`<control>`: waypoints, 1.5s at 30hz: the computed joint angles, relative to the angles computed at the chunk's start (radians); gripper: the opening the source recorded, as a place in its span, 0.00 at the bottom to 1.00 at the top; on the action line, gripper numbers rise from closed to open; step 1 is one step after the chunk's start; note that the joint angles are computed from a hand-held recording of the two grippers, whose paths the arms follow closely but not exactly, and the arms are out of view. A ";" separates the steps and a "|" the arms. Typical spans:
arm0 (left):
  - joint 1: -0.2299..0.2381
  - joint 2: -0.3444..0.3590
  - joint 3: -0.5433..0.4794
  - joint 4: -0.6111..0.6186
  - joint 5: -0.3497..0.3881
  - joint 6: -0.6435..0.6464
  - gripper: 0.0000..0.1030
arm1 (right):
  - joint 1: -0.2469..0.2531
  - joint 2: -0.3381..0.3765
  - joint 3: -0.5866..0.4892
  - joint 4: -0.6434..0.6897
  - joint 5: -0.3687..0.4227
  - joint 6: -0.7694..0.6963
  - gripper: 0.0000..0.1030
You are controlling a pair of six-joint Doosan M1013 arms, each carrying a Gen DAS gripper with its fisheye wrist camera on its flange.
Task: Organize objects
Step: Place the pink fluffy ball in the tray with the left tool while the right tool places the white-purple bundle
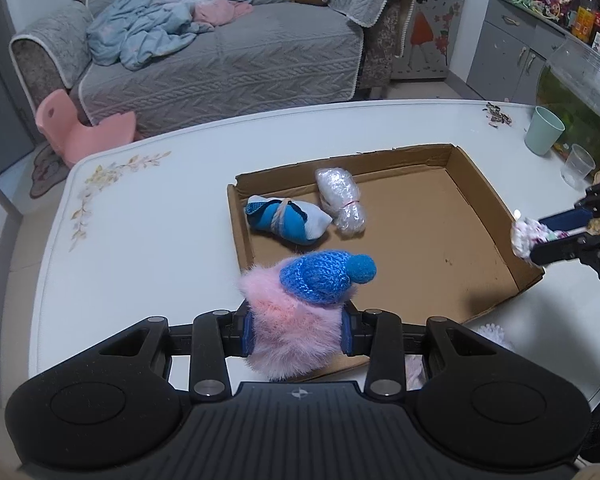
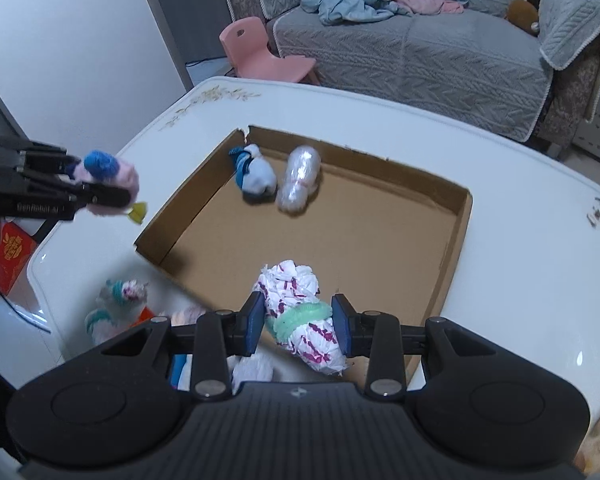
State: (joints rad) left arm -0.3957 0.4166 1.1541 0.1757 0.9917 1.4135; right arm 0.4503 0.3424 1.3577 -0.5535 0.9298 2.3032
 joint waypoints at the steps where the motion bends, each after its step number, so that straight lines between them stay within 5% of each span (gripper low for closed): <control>1: 0.001 0.006 -0.007 -0.003 0.004 0.004 0.43 | -0.003 0.005 -0.008 0.000 0.000 -0.001 0.32; 14: 0.016 0.078 -0.084 -0.069 0.041 0.048 0.43 | -0.031 0.081 -0.106 0.056 -0.020 -0.118 0.32; 27: 0.011 0.179 -0.141 0.002 0.061 0.130 0.44 | -0.087 0.225 -0.247 0.169 0.001 -0.199 0.33; 38: 0.007 0.201 -0.151 0.036 0.069 0.137 0.45 | -0.095 0.251 -0.263 0.185 -0.009 -0.195 0.33; 45: -0.003 0.193 -0.139 0.059 0.055 0.121 0.57 | -0.091 0.245 -0.256 0.179 -0.020 -0.187 0.40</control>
